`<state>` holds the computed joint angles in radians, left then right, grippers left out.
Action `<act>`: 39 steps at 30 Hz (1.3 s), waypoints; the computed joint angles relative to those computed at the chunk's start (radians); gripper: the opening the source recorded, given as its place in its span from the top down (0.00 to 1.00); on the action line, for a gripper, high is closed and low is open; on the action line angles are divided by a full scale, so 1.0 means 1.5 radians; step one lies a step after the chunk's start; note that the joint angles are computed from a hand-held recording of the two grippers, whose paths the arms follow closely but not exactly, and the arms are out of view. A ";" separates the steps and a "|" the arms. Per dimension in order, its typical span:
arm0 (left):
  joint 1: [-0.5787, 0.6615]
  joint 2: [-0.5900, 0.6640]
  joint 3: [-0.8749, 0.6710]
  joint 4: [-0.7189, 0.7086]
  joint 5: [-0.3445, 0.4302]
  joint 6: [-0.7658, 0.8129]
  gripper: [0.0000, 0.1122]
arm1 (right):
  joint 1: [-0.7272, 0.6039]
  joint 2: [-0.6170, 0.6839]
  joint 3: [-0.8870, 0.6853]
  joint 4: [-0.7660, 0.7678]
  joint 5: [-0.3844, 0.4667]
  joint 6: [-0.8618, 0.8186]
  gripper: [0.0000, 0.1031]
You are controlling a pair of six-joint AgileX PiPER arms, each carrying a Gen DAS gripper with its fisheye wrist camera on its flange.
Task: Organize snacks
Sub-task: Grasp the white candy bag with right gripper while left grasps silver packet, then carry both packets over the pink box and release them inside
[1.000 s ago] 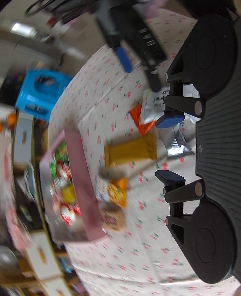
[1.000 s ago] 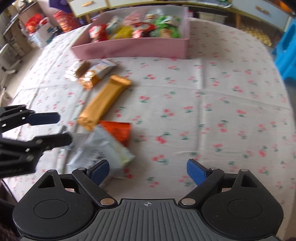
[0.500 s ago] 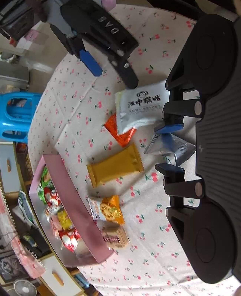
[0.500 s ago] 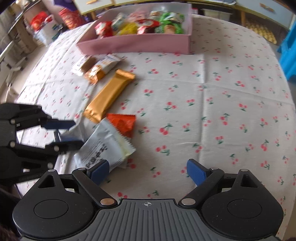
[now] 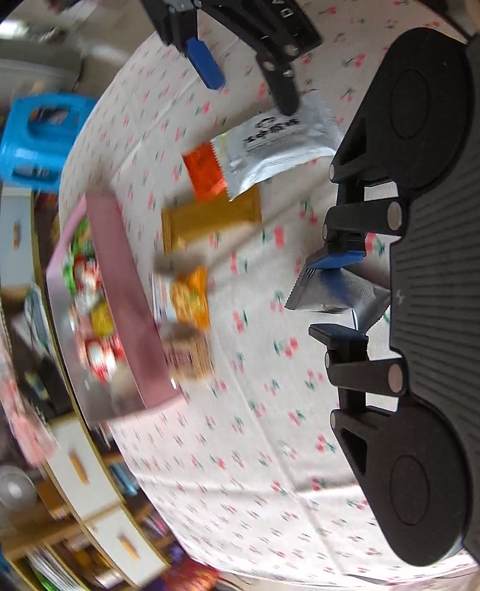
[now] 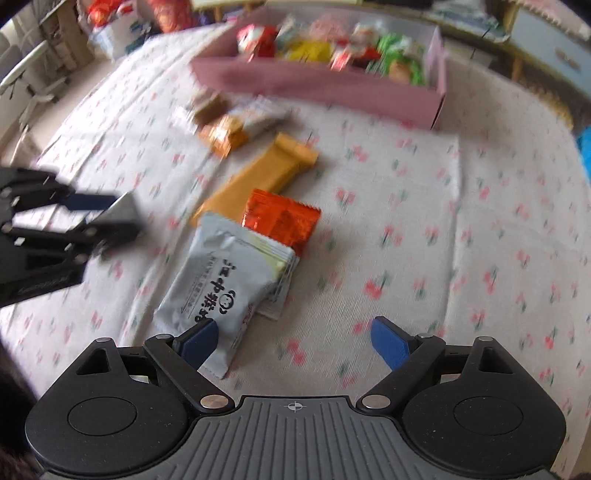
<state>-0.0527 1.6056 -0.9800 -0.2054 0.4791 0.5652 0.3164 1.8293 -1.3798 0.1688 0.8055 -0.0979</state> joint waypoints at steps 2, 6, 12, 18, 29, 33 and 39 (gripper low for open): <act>0.010 0.001 -0.005 0.006 0.007 -0.029 0.73 | 0.006 0.012 -0.016 -0.043 -0.019 0.045 0.12; 0.039 0.001 -0.014 -0.039 0.030 -0.015 0.71 | -0.014 0.015 -0.044 -0.020 -0.010 0.086 0.12; 0.059 0.013 -0.028 -0.084 0.057 0.034 0.65 | -0.021 0.030 -0.068 0.105 0.037 0.039 0.13; 0.059 0.003 -0.011 -0.103 0.060 0.115 0.56 | 0.019 0.060 -0.100 0.103 0.053 0.058 0.19; 0.083 0.011 -0.025 -0.096 0.080 0.083 0.77 | 0.035 0.049 -0.102 0.039 0.037 0.056 0.55; 0.086 0.006 -0.029 -0.111 0.083 0.079 0.78 | 0.019 0.036 -0.093 0.059 0.032 0.042 0.56; 0.093 0.000 -0.039 -0.139 0.090 0.068 0.79 | -0.005 0.013 -0.084 0.086 0.027 0.034 0.56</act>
<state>0.0866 1.6056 -1.0392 -0.4140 0.6142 0.6668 0.3092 1.8482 -1.5064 0.2979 0.8465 -0.0475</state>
